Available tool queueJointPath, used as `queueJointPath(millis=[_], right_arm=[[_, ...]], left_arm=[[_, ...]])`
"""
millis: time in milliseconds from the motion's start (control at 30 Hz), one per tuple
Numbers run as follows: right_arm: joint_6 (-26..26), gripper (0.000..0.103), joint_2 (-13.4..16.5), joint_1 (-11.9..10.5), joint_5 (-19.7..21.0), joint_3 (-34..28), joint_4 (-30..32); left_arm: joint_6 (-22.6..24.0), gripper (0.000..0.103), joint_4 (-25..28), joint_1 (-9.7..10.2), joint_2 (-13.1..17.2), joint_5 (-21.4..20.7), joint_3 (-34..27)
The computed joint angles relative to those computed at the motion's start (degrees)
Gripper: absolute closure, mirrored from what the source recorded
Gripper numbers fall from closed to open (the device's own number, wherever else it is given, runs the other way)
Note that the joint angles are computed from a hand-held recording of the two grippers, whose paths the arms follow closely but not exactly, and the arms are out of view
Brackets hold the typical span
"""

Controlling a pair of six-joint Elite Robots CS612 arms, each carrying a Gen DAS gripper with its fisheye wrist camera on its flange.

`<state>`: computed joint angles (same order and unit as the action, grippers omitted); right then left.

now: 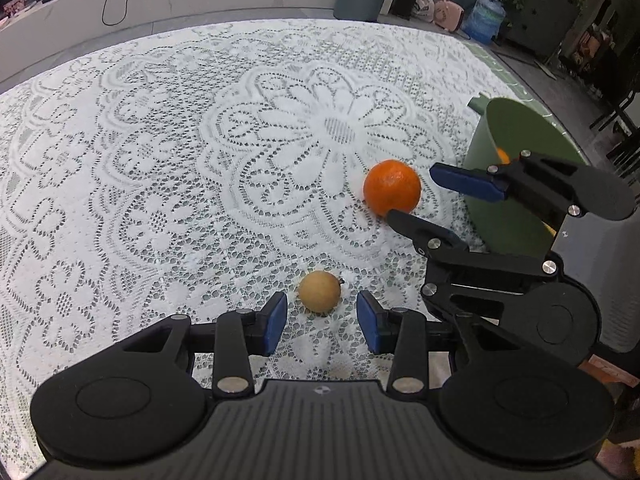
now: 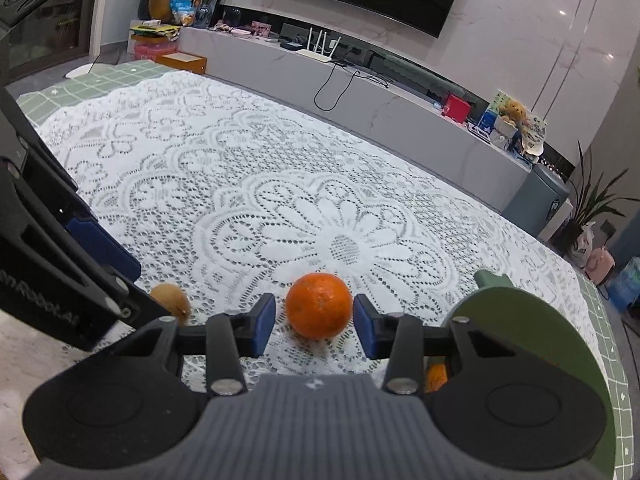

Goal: Organize fruits
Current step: 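Grasp the small brown fruit with the left tool while the right tool grasps the tangerine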

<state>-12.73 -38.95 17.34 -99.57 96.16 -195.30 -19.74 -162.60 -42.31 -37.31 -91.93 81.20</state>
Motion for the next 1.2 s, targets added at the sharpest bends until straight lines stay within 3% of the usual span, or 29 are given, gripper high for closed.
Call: queueJointPath(millis=[533, 767, 900, 1000, 1200], right_arm=[[-5.9, 0.057, 2.5, 1.1, -5.2, -2.6, -0.7], [-6.2, 0.059, 2.5, 1.0, -5.4, -2.5, -0.8], [-8.7, 0.068, 2.6, 1.3, -6.3, -2.7, -1.1], [-12.2, 0.064, 3.0, 2.0, -8.3, -3.4, -0.2], [-11.6, 0.063, 3.5, 1.9, -9.3, -4.4, 1.5]], left_arm=[[0.0, 0.076, 2.0, 0.2, 1.4, -0.7, -1.8], [-0.3, 0.077, 2.5, 0.01, 1.3, 0.0, -1.8], [-1.5, 0.077, 2.8, 0.02, 1.3, 0.0, -2.0], [-2.2, 0.077, 3.4, 0.02, 1.3, 0.2, -2.2], [-3.8, 0.077, 3.1, 0.21, 1.4, -0.4, -2.2]])
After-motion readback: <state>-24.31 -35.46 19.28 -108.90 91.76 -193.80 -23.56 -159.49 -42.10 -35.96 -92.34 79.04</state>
